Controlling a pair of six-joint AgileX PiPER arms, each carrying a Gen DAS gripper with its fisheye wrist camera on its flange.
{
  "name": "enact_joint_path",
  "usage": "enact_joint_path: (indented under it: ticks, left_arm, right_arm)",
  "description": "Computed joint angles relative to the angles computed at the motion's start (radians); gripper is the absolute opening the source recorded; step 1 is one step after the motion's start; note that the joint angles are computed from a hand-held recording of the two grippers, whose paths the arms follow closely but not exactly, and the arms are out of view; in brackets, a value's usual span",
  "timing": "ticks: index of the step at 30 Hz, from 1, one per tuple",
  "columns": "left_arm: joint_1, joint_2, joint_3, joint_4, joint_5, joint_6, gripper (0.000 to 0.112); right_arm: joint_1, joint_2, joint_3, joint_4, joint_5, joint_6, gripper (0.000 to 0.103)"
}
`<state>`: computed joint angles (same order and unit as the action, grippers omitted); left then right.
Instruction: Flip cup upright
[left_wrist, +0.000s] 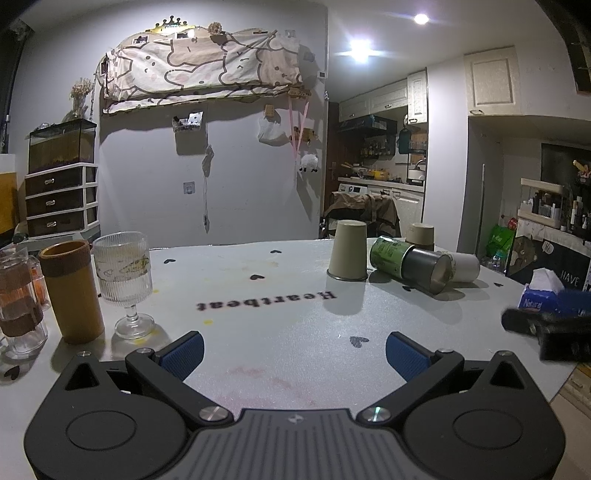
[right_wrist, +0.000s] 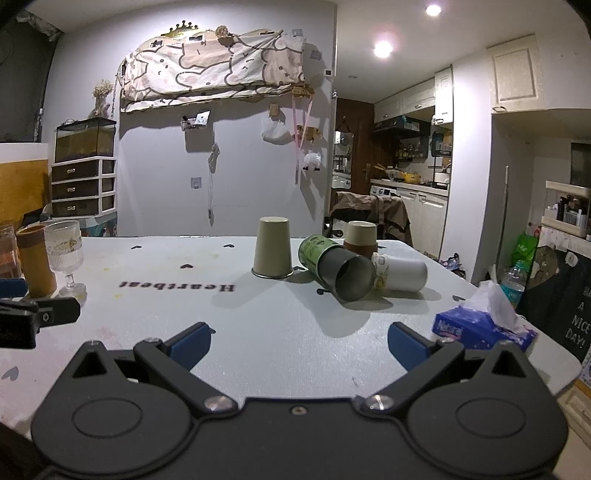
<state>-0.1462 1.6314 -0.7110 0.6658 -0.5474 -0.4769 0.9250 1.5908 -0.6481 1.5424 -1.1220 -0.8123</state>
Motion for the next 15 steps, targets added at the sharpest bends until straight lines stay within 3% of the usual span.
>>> enact_joint_path:
  ticks: [8,10,15]
  left_arm:
    - [0.012,0.066,-0.053,0.039,-0.006,-0.014,0.103]
    - [0.007,0.091,-0.077,0.028,0.007,-0.003,0.103]
    - [0.014,0.133,-0.130,0.036,0.027,-0.009,0.103]
  right_arm:
    - [-0.288,0.053,-0.180,-0.164,0.212,-0.134,0.103]
    - [-0.386,0.091,-0.290,-0.176,0.315,-0.214,0.103]
    - [-0.554,0.231,-0.615,-0.031,0.535,-0.502,0.103]
